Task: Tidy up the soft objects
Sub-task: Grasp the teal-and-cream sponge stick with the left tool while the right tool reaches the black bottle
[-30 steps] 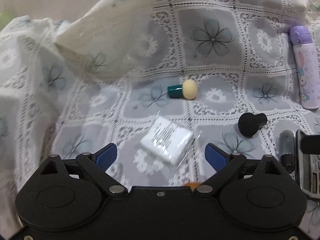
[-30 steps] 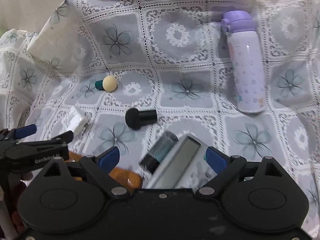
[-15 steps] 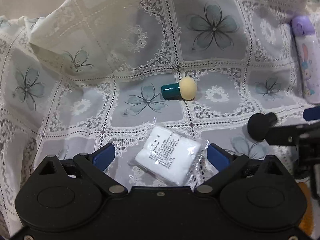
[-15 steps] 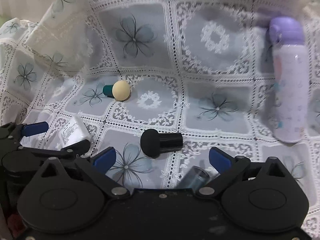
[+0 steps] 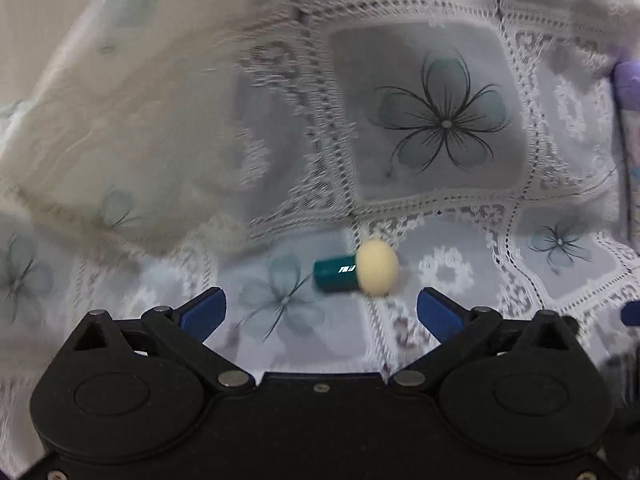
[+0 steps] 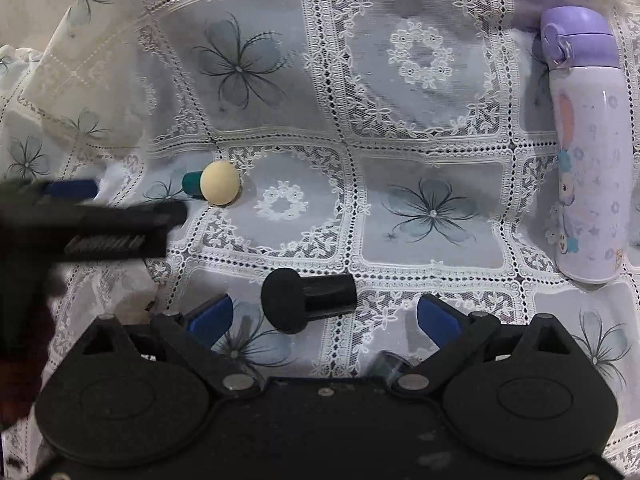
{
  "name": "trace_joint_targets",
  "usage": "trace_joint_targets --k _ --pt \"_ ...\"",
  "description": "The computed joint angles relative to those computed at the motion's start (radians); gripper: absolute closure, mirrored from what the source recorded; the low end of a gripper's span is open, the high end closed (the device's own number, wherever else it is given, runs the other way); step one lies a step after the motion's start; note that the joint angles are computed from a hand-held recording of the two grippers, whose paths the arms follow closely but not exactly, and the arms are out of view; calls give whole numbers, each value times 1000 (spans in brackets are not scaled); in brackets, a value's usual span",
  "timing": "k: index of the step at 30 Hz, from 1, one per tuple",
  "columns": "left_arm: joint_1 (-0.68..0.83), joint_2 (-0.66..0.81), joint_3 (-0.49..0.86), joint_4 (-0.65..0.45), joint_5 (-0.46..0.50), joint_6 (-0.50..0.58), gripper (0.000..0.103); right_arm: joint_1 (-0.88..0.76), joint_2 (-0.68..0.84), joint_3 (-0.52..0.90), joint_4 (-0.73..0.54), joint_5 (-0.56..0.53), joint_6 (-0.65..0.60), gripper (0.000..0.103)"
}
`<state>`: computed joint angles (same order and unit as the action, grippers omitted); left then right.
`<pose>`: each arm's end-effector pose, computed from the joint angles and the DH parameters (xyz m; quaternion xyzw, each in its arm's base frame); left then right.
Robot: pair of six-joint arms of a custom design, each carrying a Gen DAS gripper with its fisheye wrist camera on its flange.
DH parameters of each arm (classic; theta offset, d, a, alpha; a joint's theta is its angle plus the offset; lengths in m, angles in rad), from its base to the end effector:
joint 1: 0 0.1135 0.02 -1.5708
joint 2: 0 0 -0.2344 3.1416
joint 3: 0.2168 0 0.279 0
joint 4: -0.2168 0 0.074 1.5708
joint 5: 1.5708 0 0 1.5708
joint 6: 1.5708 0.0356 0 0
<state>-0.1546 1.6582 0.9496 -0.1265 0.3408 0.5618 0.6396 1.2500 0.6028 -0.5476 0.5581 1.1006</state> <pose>0.3525 -0.0670 0.1355 0.3795 0.8398 -0.0833 0.3791 0.2021 0.1269 0.1226 0.2659 0.9076 -0.0371 0.3227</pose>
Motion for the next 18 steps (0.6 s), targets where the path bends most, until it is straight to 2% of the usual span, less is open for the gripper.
trace_joint_targets --k 10,18 --pt "-102 213 218 -63 -112 -99 4 -15 -81 -49 -10 -13 -12 4" --pt "-118 274 265 -83 -128 -109 7 -13 -104 -66 -4 -26 -9 4"
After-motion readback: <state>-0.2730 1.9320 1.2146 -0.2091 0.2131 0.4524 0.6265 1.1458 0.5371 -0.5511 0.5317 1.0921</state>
